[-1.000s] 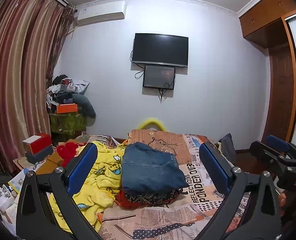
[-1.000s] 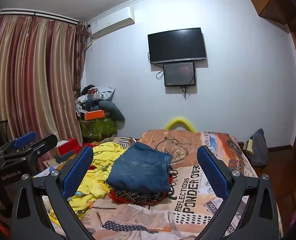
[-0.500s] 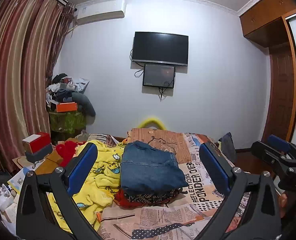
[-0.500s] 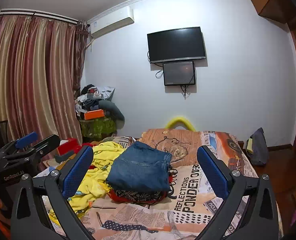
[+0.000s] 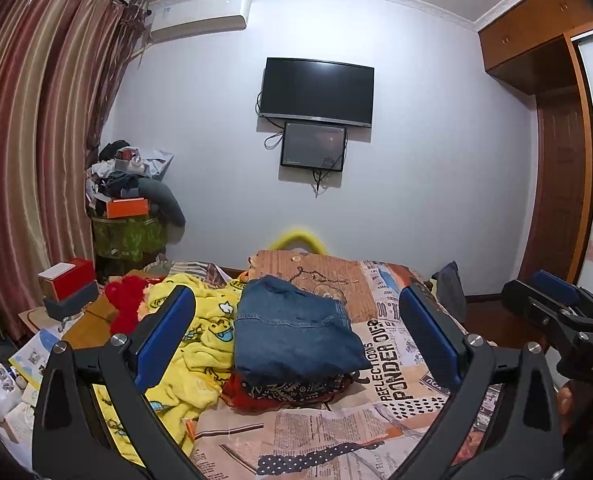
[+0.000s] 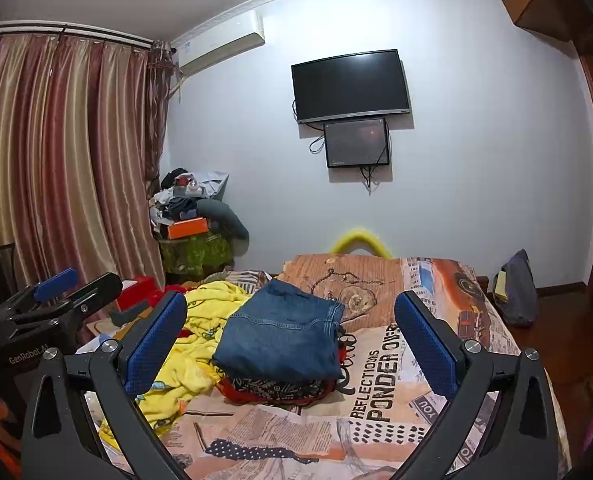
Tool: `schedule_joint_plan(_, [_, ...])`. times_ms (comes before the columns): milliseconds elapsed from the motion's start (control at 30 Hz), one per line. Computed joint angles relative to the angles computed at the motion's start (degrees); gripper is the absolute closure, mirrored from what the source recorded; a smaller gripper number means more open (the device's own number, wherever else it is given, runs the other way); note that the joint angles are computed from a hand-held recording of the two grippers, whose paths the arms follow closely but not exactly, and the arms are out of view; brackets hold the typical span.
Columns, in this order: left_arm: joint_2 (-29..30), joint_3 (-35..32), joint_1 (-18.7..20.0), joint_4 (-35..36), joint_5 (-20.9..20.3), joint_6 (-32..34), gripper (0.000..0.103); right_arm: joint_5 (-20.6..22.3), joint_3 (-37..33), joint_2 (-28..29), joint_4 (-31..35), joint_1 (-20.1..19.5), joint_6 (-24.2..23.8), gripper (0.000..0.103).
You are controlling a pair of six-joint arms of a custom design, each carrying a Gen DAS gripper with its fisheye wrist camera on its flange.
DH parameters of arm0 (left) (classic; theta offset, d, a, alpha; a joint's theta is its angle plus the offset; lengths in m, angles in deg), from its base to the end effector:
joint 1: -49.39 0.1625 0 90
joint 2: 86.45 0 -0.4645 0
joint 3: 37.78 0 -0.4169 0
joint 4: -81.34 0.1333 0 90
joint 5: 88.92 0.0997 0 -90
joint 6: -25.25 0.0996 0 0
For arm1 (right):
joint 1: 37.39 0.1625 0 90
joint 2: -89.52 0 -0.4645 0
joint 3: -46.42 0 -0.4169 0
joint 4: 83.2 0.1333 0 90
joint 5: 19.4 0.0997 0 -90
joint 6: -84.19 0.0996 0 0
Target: Fold large clothes
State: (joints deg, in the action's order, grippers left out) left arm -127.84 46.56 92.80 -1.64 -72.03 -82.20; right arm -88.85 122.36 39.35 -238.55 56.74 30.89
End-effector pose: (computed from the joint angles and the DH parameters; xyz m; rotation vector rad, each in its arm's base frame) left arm -0.3804 -0.6745 0.1278 0.0482 1.6058 -1.6453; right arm 0.2261 -0.7950 0.3296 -1.5501 2.4381 -1.1608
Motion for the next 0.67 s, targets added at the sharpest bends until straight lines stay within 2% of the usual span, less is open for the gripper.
schedule_joint_plan(333, [-0.67, -0.71, 0.28, 6.94, -0.3, -5.99, 0.0, -0.2, -0.7, 0.56, -0.09, 0.12, 1.06, 0.0])
schedule_joint_plan(667, [-0.54, -1.5, 0.4, 10.97, -0.47, -8.95, 0.0, -0.76, -1.0, 0.79, 0.52, 0.08, 1.02, 0.0])
